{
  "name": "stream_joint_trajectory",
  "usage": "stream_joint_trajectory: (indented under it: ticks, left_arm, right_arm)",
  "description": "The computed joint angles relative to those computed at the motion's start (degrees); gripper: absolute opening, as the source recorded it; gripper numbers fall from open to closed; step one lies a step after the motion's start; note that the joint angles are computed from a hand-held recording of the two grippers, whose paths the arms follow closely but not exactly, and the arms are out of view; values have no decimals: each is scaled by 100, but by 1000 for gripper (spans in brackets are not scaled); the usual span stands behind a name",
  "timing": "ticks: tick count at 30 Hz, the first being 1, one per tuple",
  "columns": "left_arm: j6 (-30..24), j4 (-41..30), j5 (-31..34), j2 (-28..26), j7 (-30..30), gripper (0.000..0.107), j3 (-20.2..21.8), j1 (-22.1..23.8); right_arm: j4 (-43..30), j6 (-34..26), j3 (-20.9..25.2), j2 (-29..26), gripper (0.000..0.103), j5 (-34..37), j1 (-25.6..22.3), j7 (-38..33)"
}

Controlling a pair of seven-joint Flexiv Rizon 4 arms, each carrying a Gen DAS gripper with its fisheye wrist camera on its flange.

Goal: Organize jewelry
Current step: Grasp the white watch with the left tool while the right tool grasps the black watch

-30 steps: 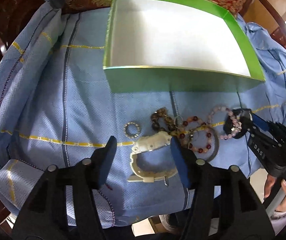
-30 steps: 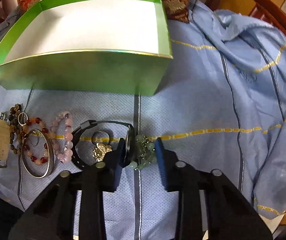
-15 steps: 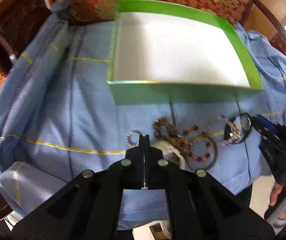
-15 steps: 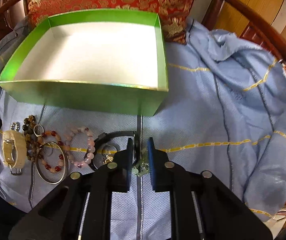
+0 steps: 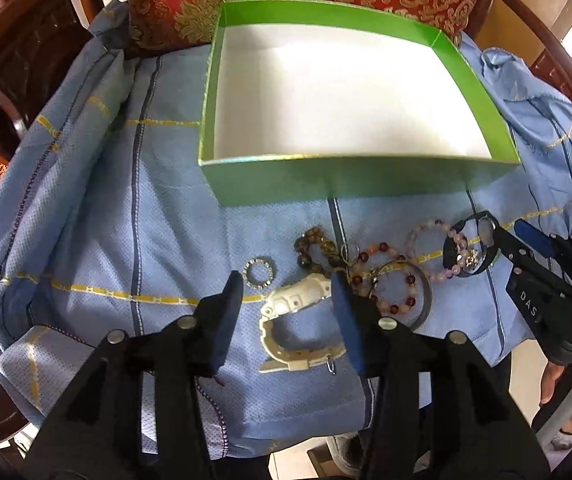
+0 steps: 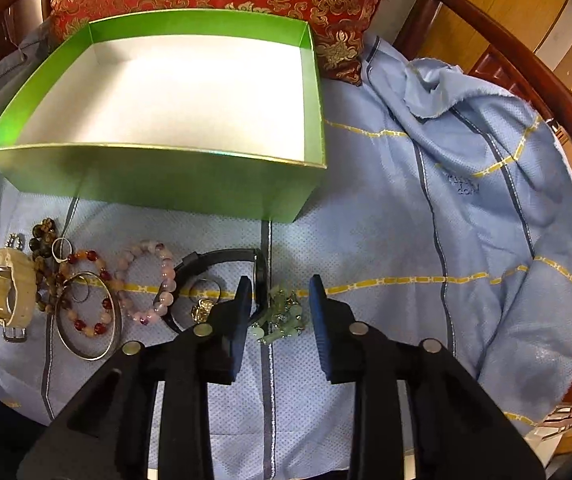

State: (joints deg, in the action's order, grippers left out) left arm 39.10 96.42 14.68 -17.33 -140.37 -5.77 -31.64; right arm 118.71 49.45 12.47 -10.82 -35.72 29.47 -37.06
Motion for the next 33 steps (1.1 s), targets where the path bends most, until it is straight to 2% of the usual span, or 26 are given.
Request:
stream_joint_trajectory:
  ticks: [2,3,4,7,10,17,22,27,30,32,33]
  left_arm:
    - [-65,-37,-39,-61,41,39,-15,10]
    - [-105,-68,-49,-100,54,34,-18,7]
    - [-30,-48,-87,-111,79,23,-25,17]
    - [37,-88,-31,-120,91,2,-6,-27]
    - [107,-46,-16,-76,-20,1,37,-36]
    - [403,319,1,278,-400,1,128,108]
    - [721,614,-228,444,-298,2,26,316]
    - [680,633,-520,348,142,17,-107,382]
    - [648,676,-652,323,358,26,-142,367]
    - [650,691,-692,297,511,38,-162,342]
    - [610,655,-690,249,592,40,-177,321]
  right_arm:
    - [-28,-44,31,-30,28,97,9,-106]
    - [-29,-13,44,-41,23,133,12,-152]
    - [-34,7,49,-49,8,168,13,-197]
    - [22,92,36,-7,8,102,43,-124]
    - [79,211,29,69,7,100,15,-71]
    - [198,292,30,328,5,-183,-23,247]
    - [204,394,56,388,5,-157,-113,219]
    - [162,309,116,341,6,307,-155,-15]
    - [122,393,130,336,12,829,-249,-192]
    - [103,436,117,332,13,1014,-287,-245]
    - [82,420,100,316,13,1050,-298,-270]
